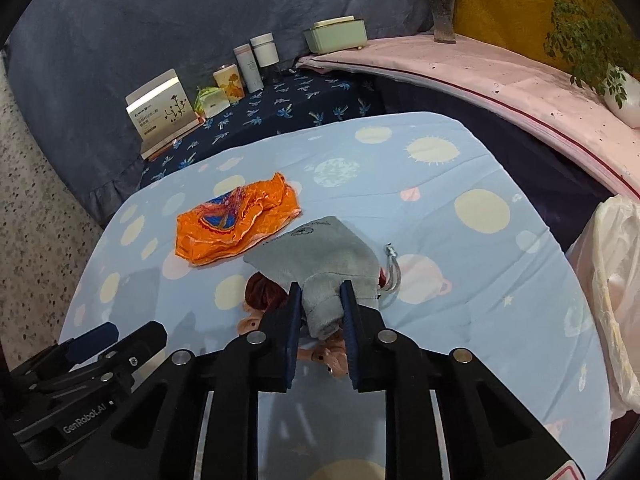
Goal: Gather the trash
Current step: 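Grasp the grey fabric pouch with the right gripper while the left gripper grasps the brown velvet scrunchie, then carry the pouch and brown scrunchie with both grippers over the bin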
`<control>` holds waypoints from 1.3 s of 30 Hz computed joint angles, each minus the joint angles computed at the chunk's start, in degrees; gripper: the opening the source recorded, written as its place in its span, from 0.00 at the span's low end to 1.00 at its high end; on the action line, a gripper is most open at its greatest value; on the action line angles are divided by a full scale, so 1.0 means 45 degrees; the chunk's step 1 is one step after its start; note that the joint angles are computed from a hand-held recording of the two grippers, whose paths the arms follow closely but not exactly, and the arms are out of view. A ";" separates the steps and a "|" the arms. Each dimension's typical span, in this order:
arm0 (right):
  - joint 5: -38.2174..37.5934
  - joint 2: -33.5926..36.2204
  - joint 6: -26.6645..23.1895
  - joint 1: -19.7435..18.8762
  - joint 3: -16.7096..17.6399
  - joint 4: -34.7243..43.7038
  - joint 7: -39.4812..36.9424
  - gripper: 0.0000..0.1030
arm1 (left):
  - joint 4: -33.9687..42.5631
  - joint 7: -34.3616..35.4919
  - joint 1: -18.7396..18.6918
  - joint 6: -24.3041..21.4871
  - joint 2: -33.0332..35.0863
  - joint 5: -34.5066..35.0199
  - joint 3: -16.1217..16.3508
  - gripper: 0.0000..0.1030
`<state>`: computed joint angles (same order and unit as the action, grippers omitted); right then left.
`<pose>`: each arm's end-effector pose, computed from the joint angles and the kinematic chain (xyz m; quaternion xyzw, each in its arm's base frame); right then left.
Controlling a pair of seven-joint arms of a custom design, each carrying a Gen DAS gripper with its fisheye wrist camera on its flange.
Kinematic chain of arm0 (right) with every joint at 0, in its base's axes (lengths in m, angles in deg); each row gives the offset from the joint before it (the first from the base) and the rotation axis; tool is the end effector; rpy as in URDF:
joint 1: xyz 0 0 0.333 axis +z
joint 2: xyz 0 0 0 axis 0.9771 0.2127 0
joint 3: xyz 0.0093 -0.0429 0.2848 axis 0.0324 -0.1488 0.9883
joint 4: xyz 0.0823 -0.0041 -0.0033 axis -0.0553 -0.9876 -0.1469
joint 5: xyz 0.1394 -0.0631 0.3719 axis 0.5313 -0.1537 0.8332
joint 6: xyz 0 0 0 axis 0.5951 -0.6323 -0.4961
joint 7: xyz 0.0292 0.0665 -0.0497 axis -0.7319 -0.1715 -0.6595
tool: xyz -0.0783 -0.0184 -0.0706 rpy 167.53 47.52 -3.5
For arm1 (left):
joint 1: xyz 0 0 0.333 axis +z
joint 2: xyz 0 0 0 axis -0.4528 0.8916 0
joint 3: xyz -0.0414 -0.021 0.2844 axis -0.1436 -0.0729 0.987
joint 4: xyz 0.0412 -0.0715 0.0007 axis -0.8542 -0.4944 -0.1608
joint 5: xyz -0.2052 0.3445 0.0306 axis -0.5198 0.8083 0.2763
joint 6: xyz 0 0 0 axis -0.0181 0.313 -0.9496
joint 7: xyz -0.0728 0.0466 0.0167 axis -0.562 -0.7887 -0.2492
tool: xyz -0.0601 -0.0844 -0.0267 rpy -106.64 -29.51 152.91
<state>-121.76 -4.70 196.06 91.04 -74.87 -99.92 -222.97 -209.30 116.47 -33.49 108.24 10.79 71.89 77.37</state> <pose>0.5114 0.1901 0.3309 -0.5565 0.7418 -0.2150 0.3063 0.5329 -0.1302 0.3473 -0.6317 0.7090 -0.2748 0.1509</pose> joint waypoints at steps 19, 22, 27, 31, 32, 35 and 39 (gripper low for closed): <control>-0.2358 -0.2935 0.0064 -0.1972 0.0381 -0.2522 0.3205 0.15 | 0.1820 0.1174 -0.1099 -0.0774 0.1177 -0.1308 -0.0720 0.75; -0.2505 -0.2900 0.0145 -0.2170 0.0377 -0.2581 0.3320 0.15 | 0.2524 0.0663 -0.1261 -0.0964 0.1869 -0.0698 -0.0646 0.75; -0.2822 -0.2659 0.0271 -0.2335 0.0296 -0.2502 0.3532 0.15 | 0.3388 0.0012 -0.1514 -0.1304 0.2777 0.0334 -0.0502 0.73; -0.3076 -0.2468 0.0390 -0.2357 0.0189 -0.2422 0.3780 0.15 | 0.3692 -0.0099 -0.1606 -0.1650 0.3124 0.0968 -0.0460 0.46; -0.3155 -0.2447 0.0425 -0.2360 0.0162 -0.2420 0.3861 0.15 | 0.3704 0.0057 -0.1504 -0.1667 0.3148 0.0887 -0.0575 0.42; -0.3315 -0.2505 0.0462 -0.2348 0.0107 -0.2468 0.4043 0.15 | 0.3461 0.0000 -0.1552 -0.1319 0.2947 0.1064 -0.0543 0.33; -0.3633 -0.2914 0.0429 -0.2352 0.0103 -0.2656 0.4329 0.15 | 0.3133 0.0137 -0.1436 -0.1087 0.2448 0.0754 -0.0741 0.29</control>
